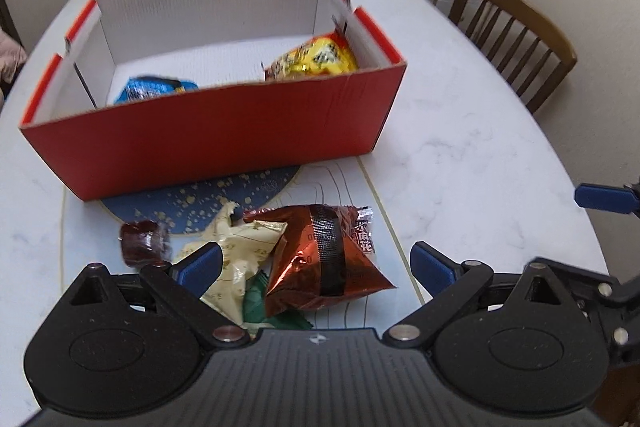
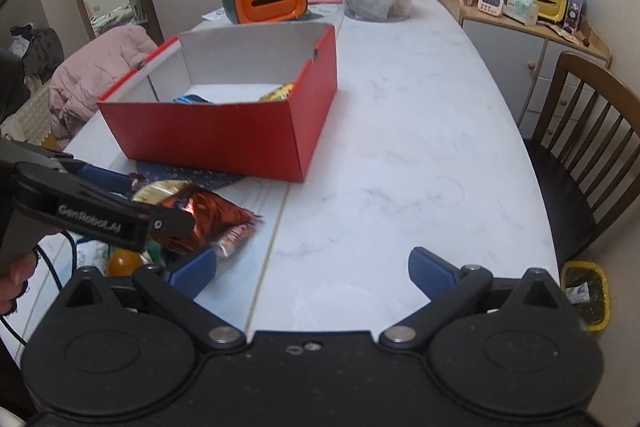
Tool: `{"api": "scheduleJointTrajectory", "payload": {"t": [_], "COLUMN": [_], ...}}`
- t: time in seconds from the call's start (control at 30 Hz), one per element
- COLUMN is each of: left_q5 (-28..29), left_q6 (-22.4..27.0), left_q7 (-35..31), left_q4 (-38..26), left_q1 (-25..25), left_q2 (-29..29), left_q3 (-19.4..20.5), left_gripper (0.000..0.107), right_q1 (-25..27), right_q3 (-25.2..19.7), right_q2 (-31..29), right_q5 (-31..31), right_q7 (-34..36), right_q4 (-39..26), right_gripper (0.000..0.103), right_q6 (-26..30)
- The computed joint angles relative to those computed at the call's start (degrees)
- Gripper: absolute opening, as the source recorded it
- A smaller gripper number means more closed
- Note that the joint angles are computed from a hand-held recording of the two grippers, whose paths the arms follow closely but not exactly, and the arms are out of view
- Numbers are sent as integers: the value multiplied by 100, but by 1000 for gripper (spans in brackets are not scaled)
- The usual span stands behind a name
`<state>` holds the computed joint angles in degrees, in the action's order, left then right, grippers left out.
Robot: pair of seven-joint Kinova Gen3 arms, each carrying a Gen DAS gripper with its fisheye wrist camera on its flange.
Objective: Organize snacks
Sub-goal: 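Grasp the orange-red foil bag with the left tool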
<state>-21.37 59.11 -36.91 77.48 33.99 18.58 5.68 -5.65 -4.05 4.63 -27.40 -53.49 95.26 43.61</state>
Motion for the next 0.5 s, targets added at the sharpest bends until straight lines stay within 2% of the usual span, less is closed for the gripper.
{"api": "scheduleJointTrajectory", "payload": {"t": [0.13,0.23,0.37,0.43,0.5], "left_q5": [219,279,398,439,455], "left_q6": [118,346,561,604,585], "left_q7": [-79,-187,-255,-267,-237], "left_q4": [-236,-495,-688,-706,-658], "left_q1": [-101,-90,-91,-84,-73], "left_q2": [208,398,557,583,561], "left_q3": [3,-23,-79,-98,-121], "left_gripper": [99,85,75,65,63], "right_q1": [89,158,246,267,271], "right_q3": [14,3,-30,-46,-59], "right_q2": [165,275,364,398,432], "right_q5": [-56,-97,-151,-156,-135], "right_q7": [155,194,272,298,297], "right_q4": [-95,-176,-230,-245,-262], "right_gripper": [102,102,102,101,100], "right_q6": [84,157,222,242,255]}}
